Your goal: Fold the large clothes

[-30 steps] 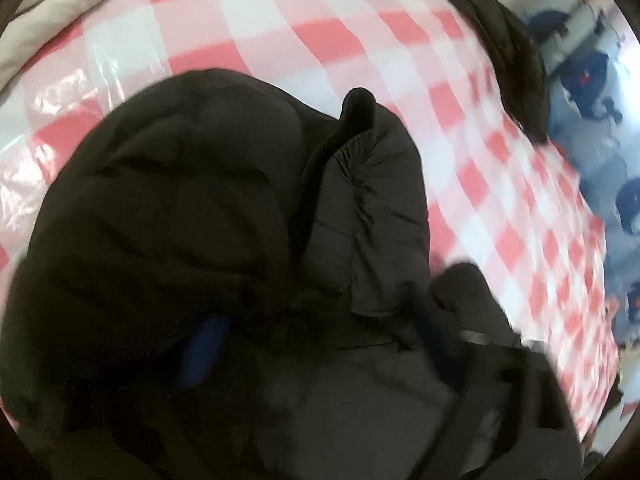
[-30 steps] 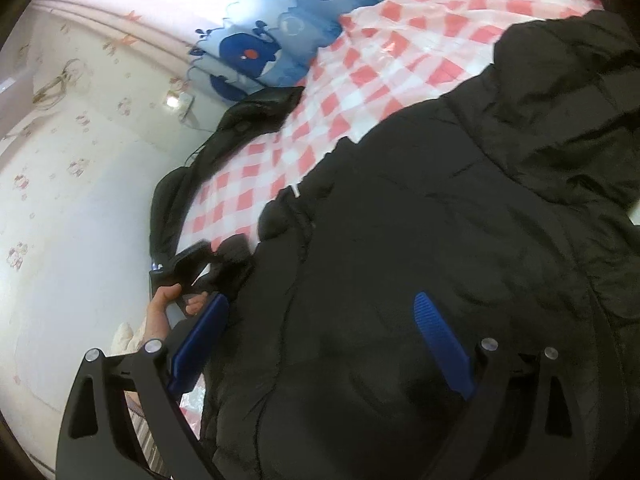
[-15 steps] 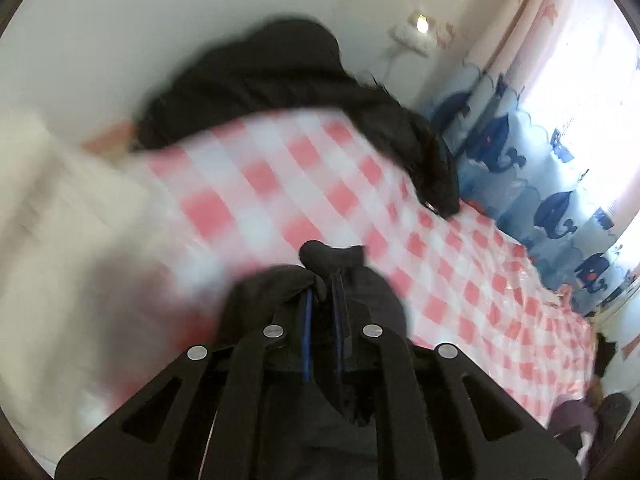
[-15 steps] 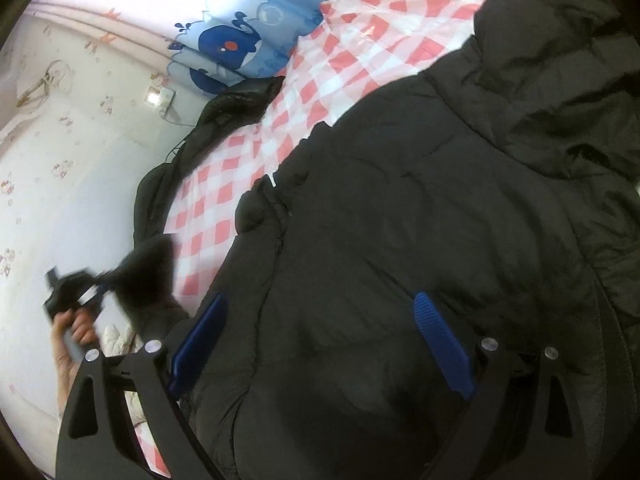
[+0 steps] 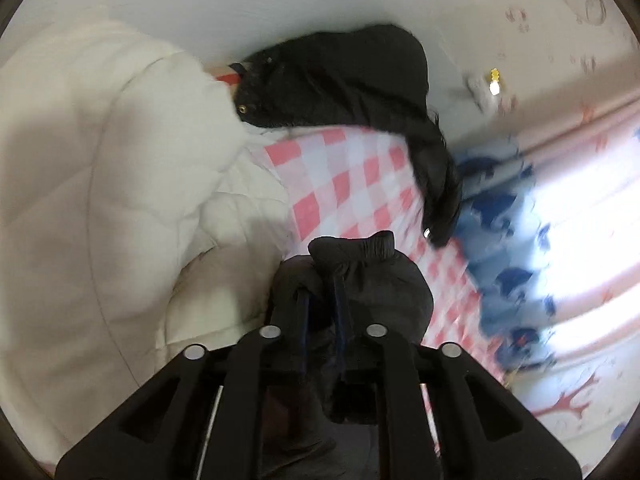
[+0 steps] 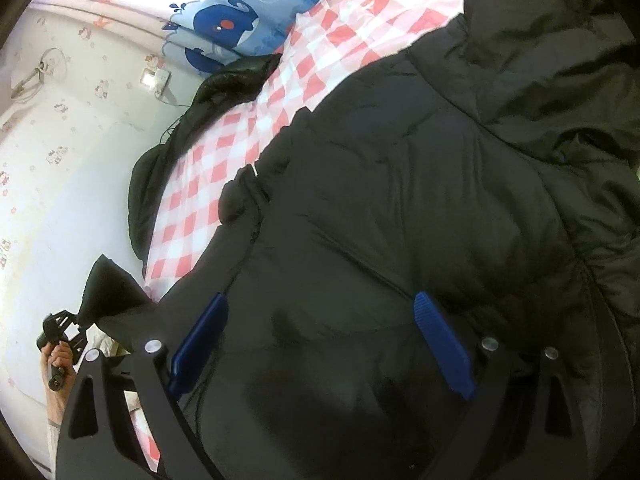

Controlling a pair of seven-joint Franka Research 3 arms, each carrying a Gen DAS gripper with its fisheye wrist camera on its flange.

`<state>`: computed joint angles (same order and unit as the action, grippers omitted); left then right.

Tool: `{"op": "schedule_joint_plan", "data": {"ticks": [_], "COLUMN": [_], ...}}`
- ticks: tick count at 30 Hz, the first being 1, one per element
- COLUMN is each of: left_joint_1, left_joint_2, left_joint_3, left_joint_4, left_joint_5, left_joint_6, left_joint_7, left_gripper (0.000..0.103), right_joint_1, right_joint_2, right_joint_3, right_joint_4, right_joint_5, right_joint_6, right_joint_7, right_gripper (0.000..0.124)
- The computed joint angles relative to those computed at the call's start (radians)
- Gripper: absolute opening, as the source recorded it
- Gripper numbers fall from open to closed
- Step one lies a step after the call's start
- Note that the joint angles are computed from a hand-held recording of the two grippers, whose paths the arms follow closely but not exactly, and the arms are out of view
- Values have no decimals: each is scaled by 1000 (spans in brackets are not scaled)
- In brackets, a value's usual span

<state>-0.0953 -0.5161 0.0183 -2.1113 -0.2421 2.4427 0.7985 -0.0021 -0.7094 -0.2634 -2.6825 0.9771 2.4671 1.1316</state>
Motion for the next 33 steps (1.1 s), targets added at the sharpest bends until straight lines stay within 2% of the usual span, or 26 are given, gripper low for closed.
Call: {"op": "schedule_joint_plan", "data": {"ticks": [1,3,4,5,6,7,8,11,13,16,17,19,20,21,23,24,27,29,33], "left_joint_1": [1,-29,-72,-105,-103,-68,-37,-34,-44,7,-17,-81,-93,-106,-100,-112,-167,-208,-256], "left_joint_2": [7,14,49,92,123,131,123,85,71,144,148,117,125,169,300,371,582,695,802], "left_joint_3": [-9,-9,22,18,-11,-74,-125,-153,-158,-275,-292,-254,-249,-278,-376,-397,-406,-387,-346], "left_joint_4": [5,21,56,126,186,225,242,234,240,339,352,337,347,390,519,579,746,828,896], "left_joint_5": [9,-9,-22,20,92,196,284,307,306,552,600,524,499,539,711,766,862,896,878], "left_joint_6": [-6,-36,-86,-192,-293,-370,-410,-395,-399,-493,-488,-431,-420,-438,-575,-628,-747,-804,-810], "left_joint_7": [-3,49,168,285,331,310,264,221,225,179,186,271,315,335,326,322,330,354,388], "left_gripper": [24,58,63,65,65,65,66,74,74,74,74,76,77,80,80,80,80,80,80], "right_joint_1": [-1,-9,-14,-19,-23,-26,-25,-27,-29,-26,-26,-27,-28,-27,-27,-24,-22,-23,-28], "right_joint_2": [4,7,8,11,12,11,11,7,1,-3,-2,2,3,3,-1,-2,0,1,3], "right_joint_3": [-1,2,2,4,1,-1,-7,-6,-1,-5,-6,-2,2,4,3,-1,-12,-11,-11], "right_joint_4": [1,2,1,4,4,2,1,-2,-7,-9,-8,-6,-6,-7,-9,-9,-6,-5,-4], "right_joint_5": [-2,-16,-20,-26,-28,-24,-16,-9,-14,-9,-7,-10,-12,-15,-17,-13,-3,-1,-2], "right_joint_6": [-2,-6,-6,-7,-8,-5,-6,-7,-5,-5,-6,-3,0,2,2,0,-8,-9,-17], "right_joint_7": [1,3,8,17,19,26,26,28,32,34,35,41,45,47,47,46,44,45,49], "right_gripper": [91,91,91,91,91,91,91,91,91,91,91,91,91,91,91,91,91,91,91]}}
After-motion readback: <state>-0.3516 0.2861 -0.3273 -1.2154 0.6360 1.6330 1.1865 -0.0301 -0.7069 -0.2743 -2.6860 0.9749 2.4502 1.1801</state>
